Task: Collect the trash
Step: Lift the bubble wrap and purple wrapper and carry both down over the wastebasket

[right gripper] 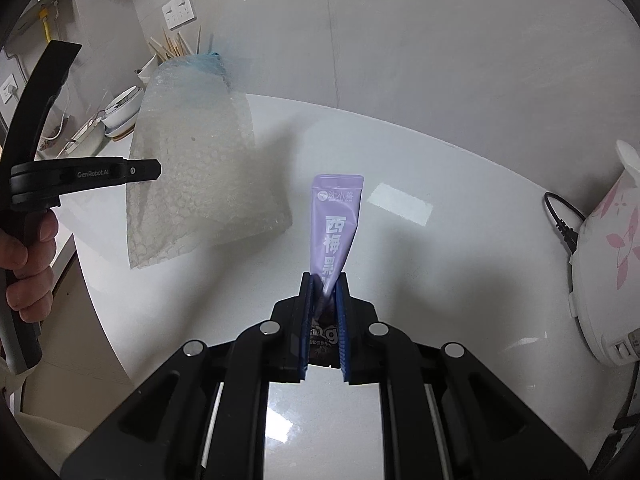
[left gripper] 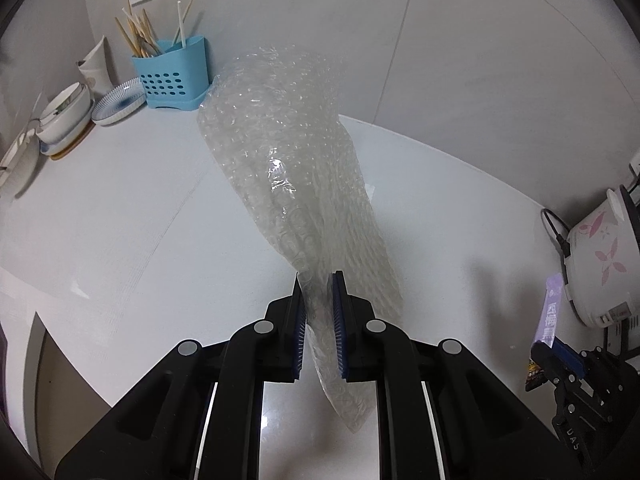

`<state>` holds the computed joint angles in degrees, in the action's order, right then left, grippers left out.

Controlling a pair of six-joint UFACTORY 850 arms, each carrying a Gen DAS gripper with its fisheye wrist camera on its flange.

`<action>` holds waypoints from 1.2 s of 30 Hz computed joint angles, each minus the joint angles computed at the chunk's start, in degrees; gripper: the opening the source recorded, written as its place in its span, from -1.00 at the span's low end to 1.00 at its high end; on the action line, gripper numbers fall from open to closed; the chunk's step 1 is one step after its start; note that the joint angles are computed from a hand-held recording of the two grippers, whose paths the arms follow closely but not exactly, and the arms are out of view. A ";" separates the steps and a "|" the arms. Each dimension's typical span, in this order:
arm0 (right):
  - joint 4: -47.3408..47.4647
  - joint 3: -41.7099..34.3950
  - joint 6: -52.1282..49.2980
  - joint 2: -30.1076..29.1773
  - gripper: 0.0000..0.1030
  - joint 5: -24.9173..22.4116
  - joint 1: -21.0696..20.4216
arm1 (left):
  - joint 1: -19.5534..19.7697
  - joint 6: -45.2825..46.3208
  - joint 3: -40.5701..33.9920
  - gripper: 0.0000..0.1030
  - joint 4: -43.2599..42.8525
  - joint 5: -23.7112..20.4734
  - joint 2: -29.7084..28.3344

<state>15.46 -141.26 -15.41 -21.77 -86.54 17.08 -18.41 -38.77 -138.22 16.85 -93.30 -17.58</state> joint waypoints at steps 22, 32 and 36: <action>-25.07 20.24 31.75 20.73 -0.80 7.64 24.08 | -4.37 9.24 20.16 -0.78 -2.17 6.02 23.22; -43.54 28.78 56.85 27.73 -0.80 1.50 48.00 | -7.84 11.59 31.69 -0.78 -3.43 3.50 37.66; -45.26 30.45 62.00 28.80 -0.80 -1.61 53.27 | -11.57 9.82 34.22 -0.78 -3.06 1.15 41.54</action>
